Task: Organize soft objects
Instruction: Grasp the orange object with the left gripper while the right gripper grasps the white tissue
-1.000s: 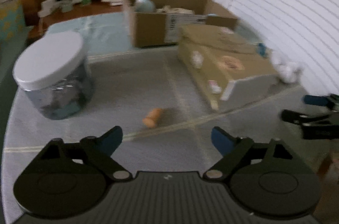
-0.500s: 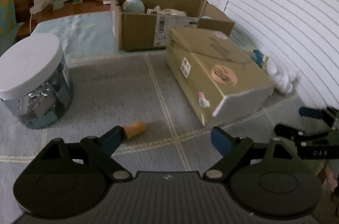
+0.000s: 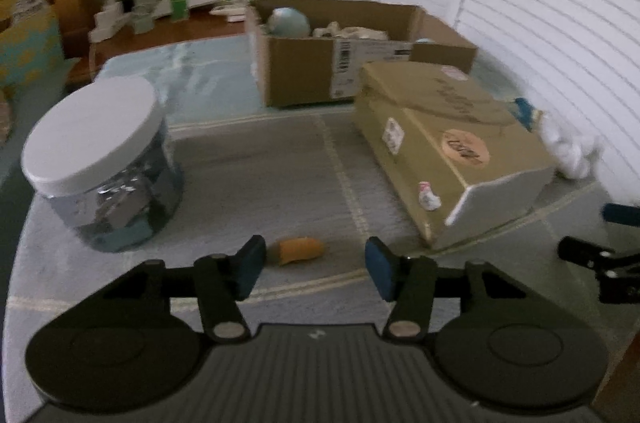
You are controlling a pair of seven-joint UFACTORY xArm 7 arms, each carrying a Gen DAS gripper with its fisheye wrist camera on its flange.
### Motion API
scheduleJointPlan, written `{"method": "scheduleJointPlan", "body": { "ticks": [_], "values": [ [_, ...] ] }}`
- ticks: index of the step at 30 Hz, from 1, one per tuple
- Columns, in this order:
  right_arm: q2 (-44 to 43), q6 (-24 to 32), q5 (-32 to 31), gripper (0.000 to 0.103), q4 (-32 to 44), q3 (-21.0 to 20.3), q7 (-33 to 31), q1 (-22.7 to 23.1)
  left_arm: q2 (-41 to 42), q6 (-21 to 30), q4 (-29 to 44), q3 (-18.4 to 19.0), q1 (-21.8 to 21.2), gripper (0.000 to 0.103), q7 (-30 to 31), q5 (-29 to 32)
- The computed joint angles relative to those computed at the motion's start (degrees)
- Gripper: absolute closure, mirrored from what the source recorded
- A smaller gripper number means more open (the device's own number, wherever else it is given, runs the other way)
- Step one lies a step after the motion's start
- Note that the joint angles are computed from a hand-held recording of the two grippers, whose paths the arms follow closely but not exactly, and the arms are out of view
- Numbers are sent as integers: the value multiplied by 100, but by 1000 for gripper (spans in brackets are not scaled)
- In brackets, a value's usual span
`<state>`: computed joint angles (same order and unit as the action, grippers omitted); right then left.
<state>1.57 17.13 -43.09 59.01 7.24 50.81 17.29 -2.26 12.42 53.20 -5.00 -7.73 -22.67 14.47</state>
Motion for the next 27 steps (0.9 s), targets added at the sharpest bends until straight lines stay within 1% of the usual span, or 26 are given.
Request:
{"method": "scheduleJointPlan", "body": {
  "ticks": [1,3,5,6,7,8,9,10,12,16,18,21,24,27],
  "values": [
    [-1,3,-19,0,1,-1,22,2,-8,101,33,-49,40,51,-419,401],
    [3,13,-29,0,9,0,36,5,-33,153,27,-101,64,51,-977,855],
    [2,11,-30,0,7,-1,35,6,-16,189,57,-146,106,55,-1590,1487],
    [1,18,-16,0,9,1,23,7,-1,173,71,-150,112,61,-1832,1725],
    [1,29,-6,0,13,3,17,9,8,160,80,-140,102,67,-1946,1817],
    [-2,37,-12,0,11,3,23,11,16,185,102,-137,99,69,-2106,1982],
    [-1,48,-17,0,17,5,29,13,27,173,112,-123,92,73,-2182,2074],
    [1,47,-25,0,20,4,34,13,32,149,111,-105,82,74,-2207,2096],
    [9,54,-57,0,31,-1,70,12,28,104,91,-74,69,75,-2221,2091],
    [50,136,-390,0,101,-45,396,0,15,28,52,-49,72,76,-2219,2101],
    [129,145,-187,0,186,-63,262,-29,21,26,58,-52,75,76,-2254,2140],
    [317,175,-68,0,397,-120,129,-18,24,12,55,-45,71,76,-2229,2112],
    [513,133,-29,0,603,-221,19,32,8,-7,34,-41,71,76,-2192,2067],
    [667,91,-99,0,762,-346,75,116,7,0,36,-48,78,76,-2181,2064]
  ]
}}
